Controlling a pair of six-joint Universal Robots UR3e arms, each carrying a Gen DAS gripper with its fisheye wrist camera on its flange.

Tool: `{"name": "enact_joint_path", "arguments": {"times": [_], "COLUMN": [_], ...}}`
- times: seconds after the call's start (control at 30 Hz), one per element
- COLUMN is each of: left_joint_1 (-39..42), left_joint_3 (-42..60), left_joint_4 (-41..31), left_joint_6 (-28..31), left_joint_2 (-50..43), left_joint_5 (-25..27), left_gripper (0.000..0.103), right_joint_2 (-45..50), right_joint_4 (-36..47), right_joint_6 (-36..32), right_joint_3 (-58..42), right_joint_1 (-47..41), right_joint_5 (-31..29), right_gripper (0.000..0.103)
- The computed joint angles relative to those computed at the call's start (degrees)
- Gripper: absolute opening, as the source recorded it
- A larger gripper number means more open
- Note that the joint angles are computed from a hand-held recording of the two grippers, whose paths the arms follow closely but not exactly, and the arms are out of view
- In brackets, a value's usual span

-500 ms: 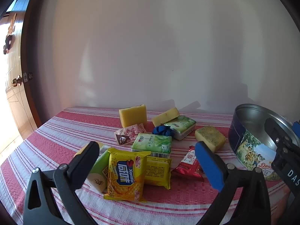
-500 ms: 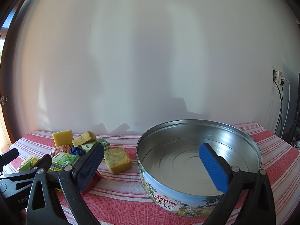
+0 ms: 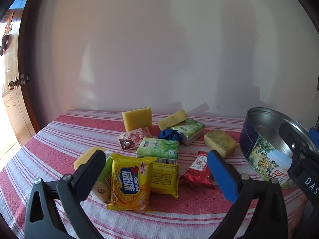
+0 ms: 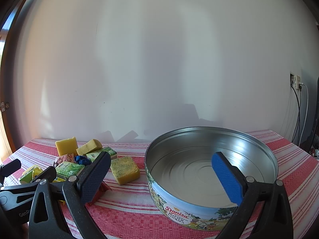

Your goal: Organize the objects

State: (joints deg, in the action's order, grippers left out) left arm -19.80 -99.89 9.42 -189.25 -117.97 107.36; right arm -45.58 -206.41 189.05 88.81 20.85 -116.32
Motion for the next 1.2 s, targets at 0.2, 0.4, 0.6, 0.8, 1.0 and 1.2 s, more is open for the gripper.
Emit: {"name": "enact_joint_path", "arguments": {"times": [0.2, 0.4, 0.6, 0.8, 1.0, 1.2], "left_joint_1": [0.42, 0.94, 0.60, 0.90, 1.24, 4.27], "left_joint_3": [-0.52, -0.60, -0.56, -0.77, -0.94, -2.27], "left_joint_4": [-0.42, -2.55, -2.30, -2.52, -2.42, -3.69], "left_joint_6": [0.26, 0.51, 1.68, 1.59, 1.99, 2.87], "left_joint_2": [0.52, 1.16, 1.10, 1.43, 1.63, 4.03], "left_joint_5": [-1.14, -1.89, -0.91, -1.31, -1.47, -5.64], "left_gripper": [0.103, 0.103, 0.103, 0.103, 0.103, 0.103], "right_joint_2": [-0.16, -0.81, -1.27, -1.47, -1.95, -2.43], "right_joint_4": [-0.07, -0.21, -0.17, -0.18, -0.18, -0.07], "right_joint_6": [-0.06, -0.02, 0.16, 0.11, 0.12, 0.15], "right_joint_3": [0.21, 1.06, 1.58, 1.80, 2.37, 2.87], "right_joint_1": [-0.05, 0.21, 0.43, 0.33, 0.31, 0.49], "right_joint_5": [0.08, 0.01, -0.29, -0.16, 0.00, -0.06], "right_gripper": [0.102, 0.102, 0.102, 0.102, 0.102, 0.102]}}
